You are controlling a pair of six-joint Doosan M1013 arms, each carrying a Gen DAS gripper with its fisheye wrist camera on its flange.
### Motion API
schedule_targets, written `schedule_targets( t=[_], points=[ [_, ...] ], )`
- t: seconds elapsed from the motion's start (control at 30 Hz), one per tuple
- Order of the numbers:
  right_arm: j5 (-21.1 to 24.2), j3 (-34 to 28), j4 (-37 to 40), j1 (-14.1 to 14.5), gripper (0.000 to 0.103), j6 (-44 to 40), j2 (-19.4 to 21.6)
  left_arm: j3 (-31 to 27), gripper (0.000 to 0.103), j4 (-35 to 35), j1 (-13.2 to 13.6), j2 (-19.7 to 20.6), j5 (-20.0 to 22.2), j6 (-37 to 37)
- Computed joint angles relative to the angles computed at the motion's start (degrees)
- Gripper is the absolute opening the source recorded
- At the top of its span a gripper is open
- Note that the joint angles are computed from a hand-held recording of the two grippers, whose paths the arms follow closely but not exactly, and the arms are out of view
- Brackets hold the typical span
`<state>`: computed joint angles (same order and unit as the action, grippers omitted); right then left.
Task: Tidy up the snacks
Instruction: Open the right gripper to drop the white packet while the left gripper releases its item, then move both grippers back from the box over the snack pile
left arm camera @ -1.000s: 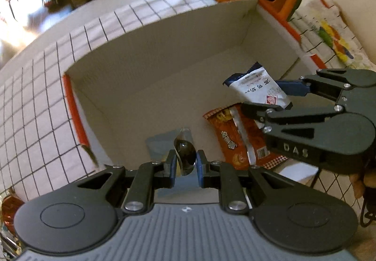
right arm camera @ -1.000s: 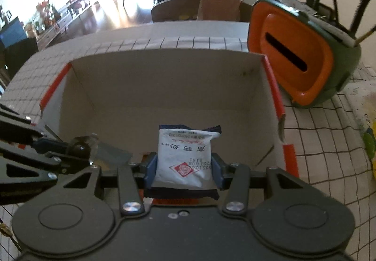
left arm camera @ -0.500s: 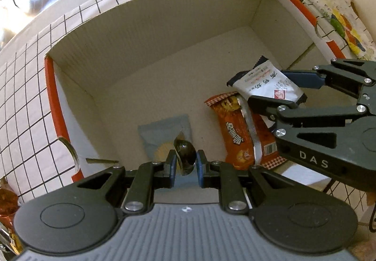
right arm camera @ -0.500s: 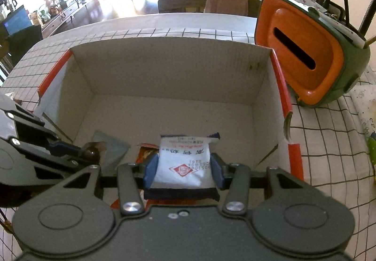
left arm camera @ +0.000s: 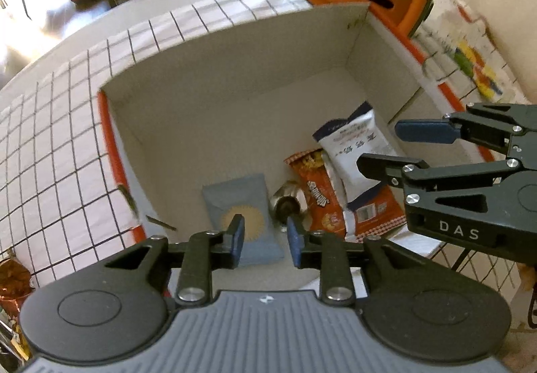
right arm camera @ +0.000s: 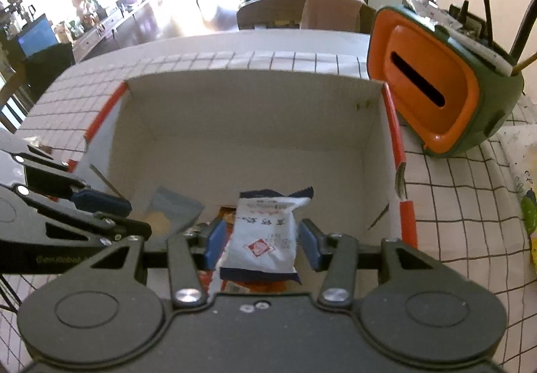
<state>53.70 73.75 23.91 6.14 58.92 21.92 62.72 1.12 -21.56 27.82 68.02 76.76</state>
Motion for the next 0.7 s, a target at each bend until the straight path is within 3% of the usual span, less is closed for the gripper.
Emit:
schedule_targets(
  t=[0.2,0.37,0.7],
  points=[
    [-2.1,1.7,4.4,-0.7,0.048,-2.1,-2.2,3.8,0.031,1.8,-0.3,-3.5,-5.8,-1.5],
    [-3.6,2.8,6.6,-0.5,0.049,-4.0,-4.0,6.8,0.050,3.1,0.0,-6.3,-10.1,-3.0],
    [-6.3,5.4,11.4,0.8,0.055,-5.9,-7.1,13.4,0.059,7.2,0.5,-12.5,-17.8,-5.3]
  ],
)
